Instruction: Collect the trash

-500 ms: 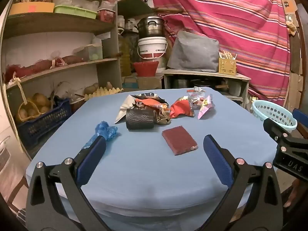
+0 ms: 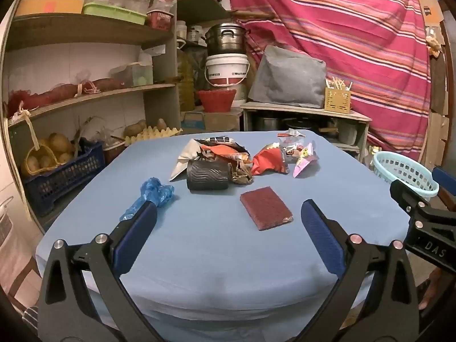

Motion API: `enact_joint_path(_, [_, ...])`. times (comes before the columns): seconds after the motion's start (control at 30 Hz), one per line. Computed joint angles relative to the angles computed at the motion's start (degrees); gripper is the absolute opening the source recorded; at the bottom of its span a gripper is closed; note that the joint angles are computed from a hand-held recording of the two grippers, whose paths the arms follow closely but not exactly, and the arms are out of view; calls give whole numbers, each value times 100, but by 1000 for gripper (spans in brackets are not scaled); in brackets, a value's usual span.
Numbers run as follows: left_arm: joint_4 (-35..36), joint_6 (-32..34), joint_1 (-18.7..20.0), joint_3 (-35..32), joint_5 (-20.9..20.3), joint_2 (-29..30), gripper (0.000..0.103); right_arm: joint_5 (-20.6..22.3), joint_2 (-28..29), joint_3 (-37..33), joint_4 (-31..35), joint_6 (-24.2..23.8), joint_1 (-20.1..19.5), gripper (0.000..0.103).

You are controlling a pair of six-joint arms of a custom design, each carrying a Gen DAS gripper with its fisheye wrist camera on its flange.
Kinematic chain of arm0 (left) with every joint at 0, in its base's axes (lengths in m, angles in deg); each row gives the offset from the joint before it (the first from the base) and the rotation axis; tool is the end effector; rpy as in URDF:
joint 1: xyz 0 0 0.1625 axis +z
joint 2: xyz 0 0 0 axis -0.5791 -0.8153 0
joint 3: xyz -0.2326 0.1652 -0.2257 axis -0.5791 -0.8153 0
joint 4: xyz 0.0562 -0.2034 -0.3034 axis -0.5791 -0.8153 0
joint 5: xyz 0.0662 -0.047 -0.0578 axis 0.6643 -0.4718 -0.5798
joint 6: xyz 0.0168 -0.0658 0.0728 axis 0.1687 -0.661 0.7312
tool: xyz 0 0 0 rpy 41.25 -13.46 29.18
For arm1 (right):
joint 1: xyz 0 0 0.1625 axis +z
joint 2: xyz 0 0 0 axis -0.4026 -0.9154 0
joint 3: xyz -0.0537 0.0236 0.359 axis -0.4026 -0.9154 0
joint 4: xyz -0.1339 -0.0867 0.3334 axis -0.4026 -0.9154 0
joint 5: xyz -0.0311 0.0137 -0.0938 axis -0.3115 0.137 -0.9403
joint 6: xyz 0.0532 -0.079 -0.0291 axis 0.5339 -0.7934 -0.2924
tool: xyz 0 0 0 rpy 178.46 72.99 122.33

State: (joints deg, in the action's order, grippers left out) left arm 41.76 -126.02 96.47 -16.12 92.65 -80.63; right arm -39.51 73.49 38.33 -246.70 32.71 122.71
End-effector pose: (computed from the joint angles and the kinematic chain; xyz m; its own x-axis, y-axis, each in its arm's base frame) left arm -0.1157 -0.6654 0.1811 -0.6296 -0.4002 -0.6659 0.5646 0.3532 -0.7460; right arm 0.2366 -0.7415 0.0513 -0.6408 -0.3170 0.6992 -0.7676 0.2777 -0.5776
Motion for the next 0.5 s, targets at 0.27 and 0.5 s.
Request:
enact_joint_path(0.27, [-2, -27, -2, -71, -27, 66, 98, 29, 105, -116, -51, -53, -37, 99])
enact_joint_path(0.5, [-5, -52, 2, -4, 10, 1, 98, -18, 110, -133, -93, -44, -12, 99])
